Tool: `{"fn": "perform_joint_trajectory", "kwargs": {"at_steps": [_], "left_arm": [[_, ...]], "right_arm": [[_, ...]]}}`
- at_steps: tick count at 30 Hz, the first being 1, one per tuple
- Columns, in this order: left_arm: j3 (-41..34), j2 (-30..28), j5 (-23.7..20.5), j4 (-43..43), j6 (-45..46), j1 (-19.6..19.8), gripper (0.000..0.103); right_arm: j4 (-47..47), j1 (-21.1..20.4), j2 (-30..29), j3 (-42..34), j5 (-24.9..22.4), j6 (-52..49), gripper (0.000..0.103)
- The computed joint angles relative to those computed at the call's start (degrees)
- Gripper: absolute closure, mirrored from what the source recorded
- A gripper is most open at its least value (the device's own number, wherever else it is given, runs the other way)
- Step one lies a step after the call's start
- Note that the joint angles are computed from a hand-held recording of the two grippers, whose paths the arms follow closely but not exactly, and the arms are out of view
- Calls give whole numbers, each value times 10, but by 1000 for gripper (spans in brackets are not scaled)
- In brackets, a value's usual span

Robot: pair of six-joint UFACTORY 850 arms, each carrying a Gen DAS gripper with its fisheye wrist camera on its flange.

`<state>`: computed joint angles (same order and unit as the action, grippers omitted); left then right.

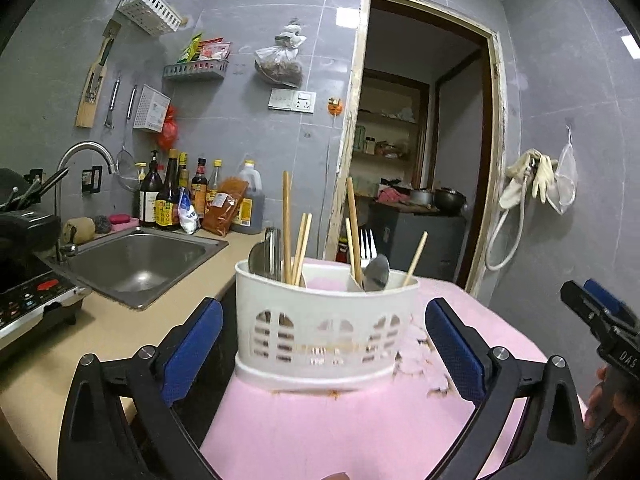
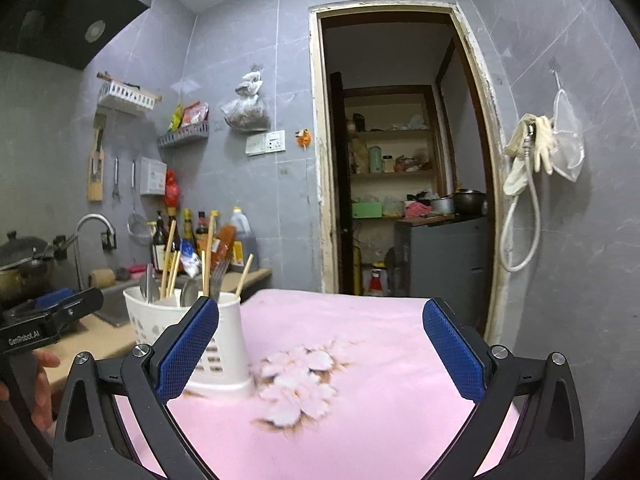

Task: Organize utensils

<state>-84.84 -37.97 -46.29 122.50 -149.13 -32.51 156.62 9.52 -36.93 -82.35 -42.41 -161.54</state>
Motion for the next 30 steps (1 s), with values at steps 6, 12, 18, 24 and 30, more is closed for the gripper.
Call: {"fn": "perform_joint_trajectory", "kwargs": {"at_steps": [6,12,18,24,30], "left_arm": [[34,15,-3,-7,-4,-14,3],[59,23,-19,-12,-10,-28,3],[68,28,-20,-17,-7,-34,3],[70,29,-23,-19,-2,-35,3],[71,30,-20,-22,2,-36,3]], "right_arm": [[50,4,40,66,0,-79,0],[82,6,68,117,-5,-107,0],[93,4,78,137,-5,-104,0],[89,1,76,136,3,-89,0],[85,-2,74,136,4,-83,0]]}}
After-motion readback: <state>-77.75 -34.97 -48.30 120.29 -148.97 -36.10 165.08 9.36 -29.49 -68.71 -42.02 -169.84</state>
